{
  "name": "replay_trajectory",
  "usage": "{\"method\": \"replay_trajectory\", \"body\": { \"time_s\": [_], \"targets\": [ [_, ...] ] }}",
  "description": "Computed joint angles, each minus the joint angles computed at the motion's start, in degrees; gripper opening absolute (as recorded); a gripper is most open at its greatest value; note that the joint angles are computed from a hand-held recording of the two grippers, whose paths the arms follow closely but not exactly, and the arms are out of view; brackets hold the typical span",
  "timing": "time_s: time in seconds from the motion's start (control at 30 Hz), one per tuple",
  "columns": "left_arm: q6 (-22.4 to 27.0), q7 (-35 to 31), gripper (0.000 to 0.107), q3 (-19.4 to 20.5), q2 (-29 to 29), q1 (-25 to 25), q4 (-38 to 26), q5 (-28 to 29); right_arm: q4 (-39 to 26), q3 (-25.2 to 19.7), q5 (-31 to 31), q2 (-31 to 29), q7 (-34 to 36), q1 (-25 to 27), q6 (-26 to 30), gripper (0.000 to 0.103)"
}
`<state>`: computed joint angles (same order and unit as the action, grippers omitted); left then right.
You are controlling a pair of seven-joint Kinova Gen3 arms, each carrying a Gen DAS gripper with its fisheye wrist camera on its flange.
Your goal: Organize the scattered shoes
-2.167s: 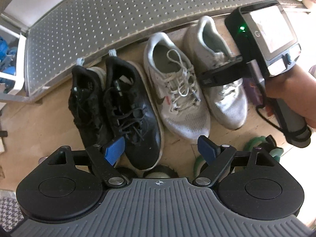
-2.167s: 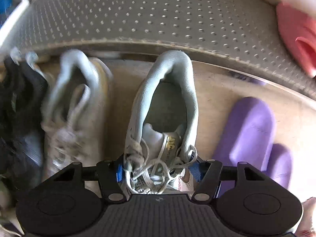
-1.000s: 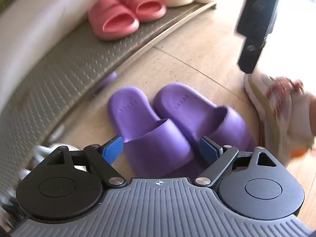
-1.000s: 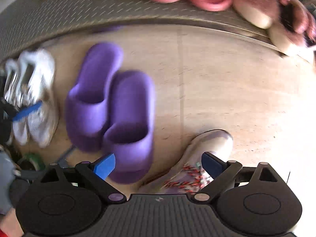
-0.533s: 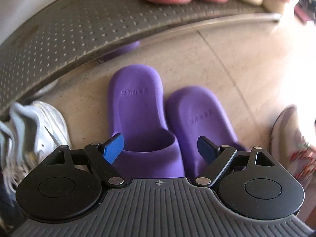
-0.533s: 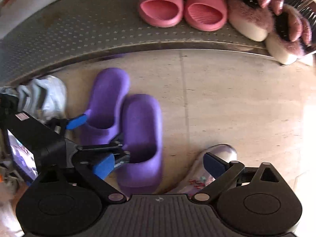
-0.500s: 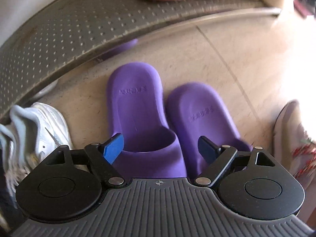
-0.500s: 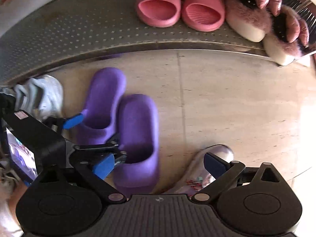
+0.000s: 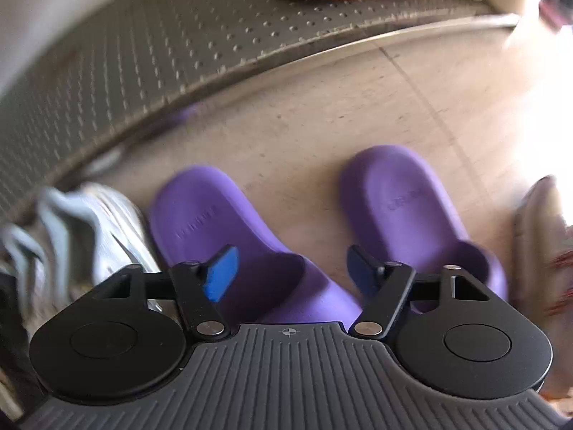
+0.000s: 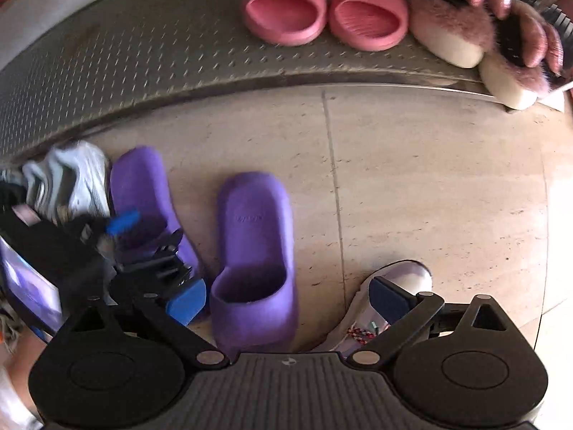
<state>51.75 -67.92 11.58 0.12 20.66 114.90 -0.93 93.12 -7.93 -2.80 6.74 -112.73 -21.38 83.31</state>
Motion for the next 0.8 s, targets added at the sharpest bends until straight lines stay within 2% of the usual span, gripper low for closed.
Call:
{"method": "replay_trajectory", "body": {
  "time_s": [0.1,0.23,0.3,0.53,0.57,0.6,0.67,0.8],
  "targets": [
    [2.45,-1.70,0.086,-1.42,-3.30,-1.64,0.12,1.85,4.64,-0.43,-6.21,0.44,3.44,3.10,-3.81,0.098],
    [8.88,-6.23,0.086,-4.04,-7.20,-4.85,0.33,5.56,9.24,0.35,-9.02,1.76,3.78,2.40,-8.69,0.098],
    [10.33,-7.66,0.086,-4.55,-8.25,-6.18,1.08,6.85,11.31,-0.27,-7.89,2.62,1.93,1.02,-11.44,0.099],
    [9.13,-11.24,0.086,-3.84,-9.48,-7.62,3.52,9.31,13.01,-2.71,-4.03,7.21,0.18,-4.69,-13.04,0.096],
    [8.95,-11.15,0.086,-3.72,-9.52,-7.73,3.65,9.40,13.20,-3.02,-2.26,7.47,-0.66,-6.52,-13.35,0.096],
    [8.64,-11.28,0.086,-3.89,-9.60,-7.92,3.88,9.81,13.04,-3.19,-1.09,7.53,-0.93,-7.49,-13.15,0.091],
    [7.99,-11.36,0.086,-4.09,-9.47,-8.31,4.27,10.36,12.55,-3.50,1.79,7.13,-0.86,-9.29,-13.13,0.086],
    [7.19,-10.46,0.086,-3.49,-8.26,-8.33,4.60,10.59,12.01,-3.35,9.30,5.54,-1.99,-12.11,-15.44,0.085]
  ]
}}
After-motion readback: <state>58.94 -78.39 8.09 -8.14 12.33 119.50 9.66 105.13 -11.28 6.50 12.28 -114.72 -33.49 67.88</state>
